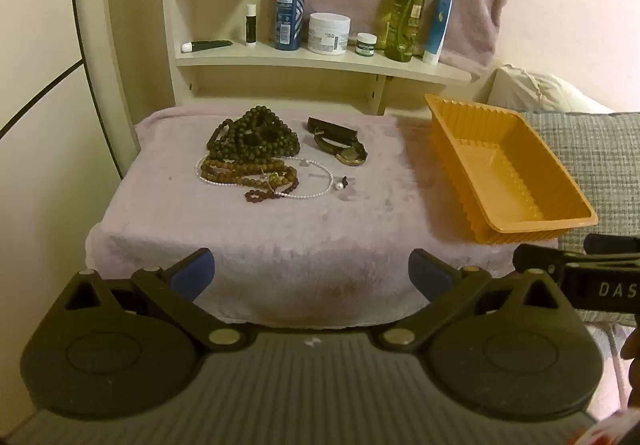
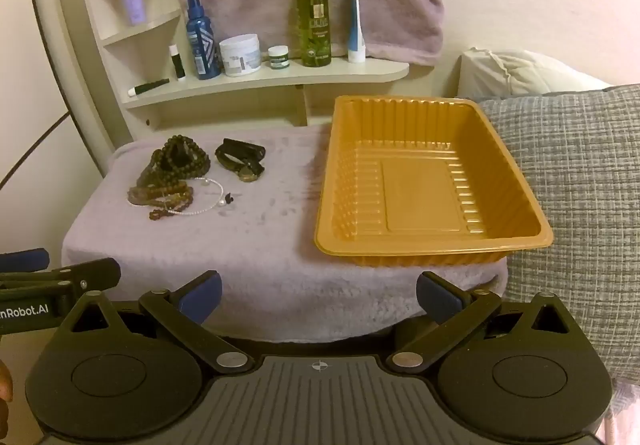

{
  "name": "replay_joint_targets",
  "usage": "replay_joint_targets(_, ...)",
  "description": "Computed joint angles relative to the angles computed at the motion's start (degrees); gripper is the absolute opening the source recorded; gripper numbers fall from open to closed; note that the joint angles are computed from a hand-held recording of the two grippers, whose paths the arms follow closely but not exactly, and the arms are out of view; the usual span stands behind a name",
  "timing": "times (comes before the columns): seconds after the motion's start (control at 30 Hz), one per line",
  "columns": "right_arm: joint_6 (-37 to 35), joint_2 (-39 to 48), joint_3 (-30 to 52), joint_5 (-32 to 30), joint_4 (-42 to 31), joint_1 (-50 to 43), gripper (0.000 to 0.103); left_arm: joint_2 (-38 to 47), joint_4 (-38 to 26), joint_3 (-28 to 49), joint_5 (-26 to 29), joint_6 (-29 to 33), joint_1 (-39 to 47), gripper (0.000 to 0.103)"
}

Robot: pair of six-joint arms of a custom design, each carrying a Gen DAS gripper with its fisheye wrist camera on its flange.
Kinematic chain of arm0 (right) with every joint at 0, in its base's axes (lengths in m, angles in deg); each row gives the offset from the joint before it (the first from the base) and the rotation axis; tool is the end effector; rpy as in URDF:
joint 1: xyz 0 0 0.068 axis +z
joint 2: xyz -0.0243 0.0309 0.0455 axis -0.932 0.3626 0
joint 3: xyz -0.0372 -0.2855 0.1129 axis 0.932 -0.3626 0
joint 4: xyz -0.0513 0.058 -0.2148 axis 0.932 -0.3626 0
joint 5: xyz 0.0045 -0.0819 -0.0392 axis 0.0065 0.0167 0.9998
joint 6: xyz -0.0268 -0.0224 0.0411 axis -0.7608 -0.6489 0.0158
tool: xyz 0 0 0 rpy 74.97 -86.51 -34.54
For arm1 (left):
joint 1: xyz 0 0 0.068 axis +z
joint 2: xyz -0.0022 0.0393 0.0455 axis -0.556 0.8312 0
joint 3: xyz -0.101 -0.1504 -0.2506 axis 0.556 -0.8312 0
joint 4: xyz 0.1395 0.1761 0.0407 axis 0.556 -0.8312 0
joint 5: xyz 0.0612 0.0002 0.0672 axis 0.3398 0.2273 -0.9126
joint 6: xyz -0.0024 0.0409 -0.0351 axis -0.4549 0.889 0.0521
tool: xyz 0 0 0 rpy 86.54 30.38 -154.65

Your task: Organize jewelry

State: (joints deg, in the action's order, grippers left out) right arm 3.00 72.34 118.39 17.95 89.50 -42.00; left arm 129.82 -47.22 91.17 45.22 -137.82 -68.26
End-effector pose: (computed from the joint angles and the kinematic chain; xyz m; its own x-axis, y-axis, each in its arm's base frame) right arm 0.2636 0.1399 0.2129 -0.6283 -0.3331 -0.7030 -0.5644 0.8171 0.1173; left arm 0.1571 -0.0817 0.2108 -0.5959 -0.3726 -0.7114 -0.4658 0.8820 -0.0718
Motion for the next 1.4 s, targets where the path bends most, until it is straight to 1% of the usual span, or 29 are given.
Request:
replay_joint_targets(0.1, 0.2, 0.0, -0.5, -0.4, 0.8, -0.1, 0.103, 0.5, -0.1, 0.0, -0.9, -0.7, -0.9, 0.102)
replay_joint_targets(0.13, 0.2, 0.0, -0.5, -0.5, 0.9, 0.0, 0.103, 0.1, 0.3, -0.4, -0.9, -0.9, -1.1, 0.102)
replay_joint_targets(0.17, 0.2, 0.0, -0.6, -0.4, 1.0, 0.1, 0.103, -0.2, -1.0, 0.5, -0.4, -1.0, -0.5, 0.102)
replay_joint_targets(0.23, -0.2, 0.2, -0.4, -0.9, 0.9, -0.6, 0.103, -0.4, -0.6, 0.3, -0.5, -1.5, -1.0, 0.102)
replay_joint_targets(0.4, 0.1, -0.2, -0.2, -0.2, 0.5, 0.2, 0.103, -1.3, 0.6, -0.5, 0.2, 0.0, 0.3, 0.102)
replay_joint_targets(0.57, 0.2, -0.1, -0.5, -0.4, 1.1, 0.0, 0.103, -0.6, 0.3, -0.2, -0.6, -0.6, -0.6, 0.102)
replay_joint_targets(1.4, 0.8, -0.3, -0.6, -0.4, 1.1, 0.3, 0.103, -0.4, 0.4, 0.0, -0.7, -0.6, -0.9, 0.102)
